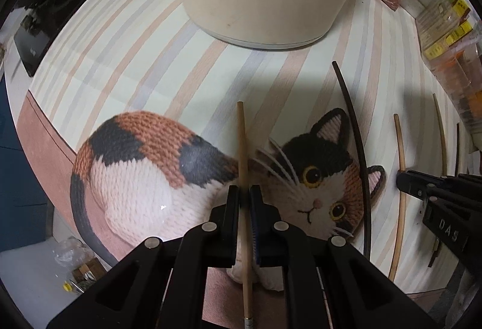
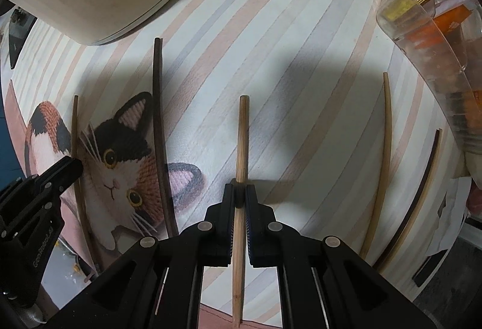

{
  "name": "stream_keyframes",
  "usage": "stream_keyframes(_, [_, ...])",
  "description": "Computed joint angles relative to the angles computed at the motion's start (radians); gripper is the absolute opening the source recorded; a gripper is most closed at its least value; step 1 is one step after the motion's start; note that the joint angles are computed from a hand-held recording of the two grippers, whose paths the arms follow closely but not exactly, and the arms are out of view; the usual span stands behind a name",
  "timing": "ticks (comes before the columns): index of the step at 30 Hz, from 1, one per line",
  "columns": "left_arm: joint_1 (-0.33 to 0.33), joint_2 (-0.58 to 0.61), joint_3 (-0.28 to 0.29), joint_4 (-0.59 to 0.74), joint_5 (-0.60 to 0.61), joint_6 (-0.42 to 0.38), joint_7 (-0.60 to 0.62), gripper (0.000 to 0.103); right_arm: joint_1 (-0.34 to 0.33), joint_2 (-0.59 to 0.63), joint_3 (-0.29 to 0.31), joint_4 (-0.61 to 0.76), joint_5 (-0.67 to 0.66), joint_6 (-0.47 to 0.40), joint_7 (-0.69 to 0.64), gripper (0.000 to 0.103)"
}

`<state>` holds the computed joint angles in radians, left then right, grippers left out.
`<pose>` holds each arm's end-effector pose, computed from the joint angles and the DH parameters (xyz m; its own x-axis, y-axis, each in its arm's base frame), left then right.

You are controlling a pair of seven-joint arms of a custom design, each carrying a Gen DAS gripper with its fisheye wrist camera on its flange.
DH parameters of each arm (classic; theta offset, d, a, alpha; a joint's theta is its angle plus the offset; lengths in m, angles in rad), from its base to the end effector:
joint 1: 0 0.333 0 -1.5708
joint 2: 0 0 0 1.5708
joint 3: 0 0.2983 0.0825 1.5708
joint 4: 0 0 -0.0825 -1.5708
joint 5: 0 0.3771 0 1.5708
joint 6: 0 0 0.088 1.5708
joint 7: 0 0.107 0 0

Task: Organize utensils
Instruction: 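Lift both wooden chopsticks and carry them over the beige holder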

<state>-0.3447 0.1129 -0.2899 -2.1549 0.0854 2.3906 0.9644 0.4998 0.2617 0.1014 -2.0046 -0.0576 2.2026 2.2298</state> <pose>0.4507 -0.3291 0.3485 -0.0857 -0.9953 0.0448 -0.9891 0.0796 -0.1235 0.4805 0.3255 0.3099 -0.0239 -0.9983 0.0524 -0.9989 0.0259 0.0381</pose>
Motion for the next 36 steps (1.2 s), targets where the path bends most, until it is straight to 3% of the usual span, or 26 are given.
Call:
stream_keyframes(5, [-0.005, -0.013, -0.002, 0.003, 0.010, -0.003, -0.010, 0.004, 0.006, -0.058, 0.000, -0.091, -0.014, 0.100, 0.062, 0.006])
stream_keyframes(11, [0.004, -0.129, 0.007, -0.066, -0.049, 0.043, 0.020, 0.004, -0.007, -0.172, 0.015, -0.205, -0.022, 0.216, 0.121, 0.006])
stream_keyframes(21, [-0.003, -0.317, 0.037, -0.157, -0.081, 0.122, 0.053, 0.004, -0.040, -0.340, 0.068, -0.315, -0.077, 0.331, 0.210, 0.006])
stream_keyframes(26, [0.005, -0.384, 0.037, -0.164, -0.021, 0.139, 0.031, 0.004, -0.070, -0.391, 0.100, -0.320, -0.170, 0.371, 0.274, 0.006])
stream_keyframes(36, [0.017, -0.445, 0.054, -0.121, 0.031, 0.217, -0.017, 0.004, -0.129, -0.468, 0.127, -0.250, -0.224, 0.447, 0.291, 0.006])
